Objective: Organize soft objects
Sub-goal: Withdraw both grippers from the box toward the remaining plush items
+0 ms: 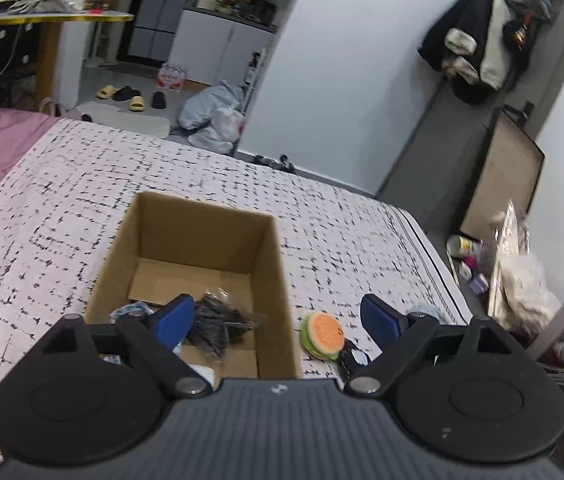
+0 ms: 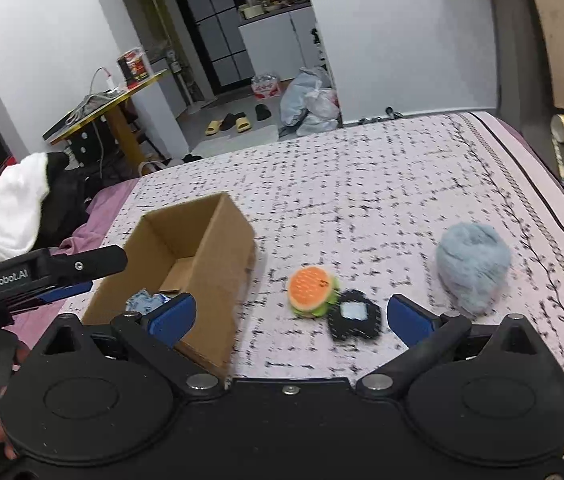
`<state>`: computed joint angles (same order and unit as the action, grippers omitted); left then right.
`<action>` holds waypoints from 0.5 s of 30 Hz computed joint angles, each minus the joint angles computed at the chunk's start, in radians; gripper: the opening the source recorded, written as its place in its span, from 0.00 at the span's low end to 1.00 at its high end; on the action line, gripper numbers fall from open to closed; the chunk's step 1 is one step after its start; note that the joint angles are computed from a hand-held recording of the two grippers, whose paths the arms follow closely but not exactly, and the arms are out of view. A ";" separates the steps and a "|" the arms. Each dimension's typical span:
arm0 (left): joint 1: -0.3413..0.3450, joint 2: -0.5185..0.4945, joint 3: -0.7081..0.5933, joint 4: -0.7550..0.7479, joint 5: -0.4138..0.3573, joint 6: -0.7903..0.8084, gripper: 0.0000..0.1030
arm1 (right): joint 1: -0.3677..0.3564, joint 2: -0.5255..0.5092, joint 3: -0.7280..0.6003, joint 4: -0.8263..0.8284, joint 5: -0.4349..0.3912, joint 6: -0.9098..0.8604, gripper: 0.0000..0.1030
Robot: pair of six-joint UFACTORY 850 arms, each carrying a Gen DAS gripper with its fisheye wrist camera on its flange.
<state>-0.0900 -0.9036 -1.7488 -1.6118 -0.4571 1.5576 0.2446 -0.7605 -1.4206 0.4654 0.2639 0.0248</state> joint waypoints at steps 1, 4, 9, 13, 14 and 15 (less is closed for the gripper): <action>-0.005 0.003 0.005 -0.003 0.006 0.020 0.87 | -0.003 0.004 0.011 -0.012 0.005 0.019 1.00; -0.023 0.009 0.013 0.012 0.017 0.060 0.87 | -0.012 0.012 0.036 -0.022 0.018 0.043 1.00; -0.046 0.010 0.012 0.077 0.016 0.052 0.87 | -0.027 0.019 0.065 -0.143 0.026 0.178 1.00; -0.067 0.007 0.005 0.142 0.040 0.022 0.87 | -0.035 0.017 0.076 -0.162 0.030 0.197 1.00; -0.070 0.004 0.001 0.166 0.040 0.009 0.87 | -0.038 0.016 0.078 -0.167 0.028 0.201 1.00; -0.075 0.002 -0.004 0.193 0.041 -0.007 0.87 | -0.040 0.015 0.079 -0.178 0.024 0.210 1.00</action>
